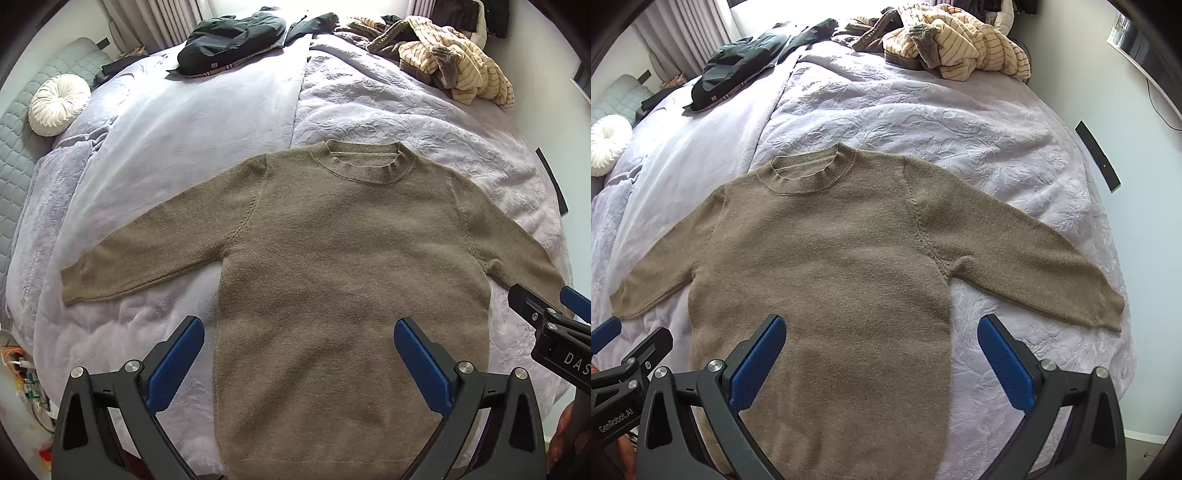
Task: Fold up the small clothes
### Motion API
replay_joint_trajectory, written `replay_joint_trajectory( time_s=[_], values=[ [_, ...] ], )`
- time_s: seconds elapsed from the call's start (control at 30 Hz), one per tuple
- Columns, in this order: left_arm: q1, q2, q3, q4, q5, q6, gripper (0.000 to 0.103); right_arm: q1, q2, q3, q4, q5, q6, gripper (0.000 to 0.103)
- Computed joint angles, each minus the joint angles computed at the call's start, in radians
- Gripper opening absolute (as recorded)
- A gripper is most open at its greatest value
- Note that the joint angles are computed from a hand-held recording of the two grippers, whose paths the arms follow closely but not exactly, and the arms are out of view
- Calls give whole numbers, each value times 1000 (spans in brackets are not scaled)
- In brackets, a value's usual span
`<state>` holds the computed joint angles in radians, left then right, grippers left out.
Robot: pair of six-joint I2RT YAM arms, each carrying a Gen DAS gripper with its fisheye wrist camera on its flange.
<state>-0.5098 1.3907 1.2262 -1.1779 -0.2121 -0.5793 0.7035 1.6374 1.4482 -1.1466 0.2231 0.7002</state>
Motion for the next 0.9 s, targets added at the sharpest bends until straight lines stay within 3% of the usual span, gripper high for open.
replay_joint_trajectory(
  time_s=[0.9],
  values=[
    [11,0,-1,-20,-7,9,103,13,8,1,-2,-3,13,103]
  ],
)
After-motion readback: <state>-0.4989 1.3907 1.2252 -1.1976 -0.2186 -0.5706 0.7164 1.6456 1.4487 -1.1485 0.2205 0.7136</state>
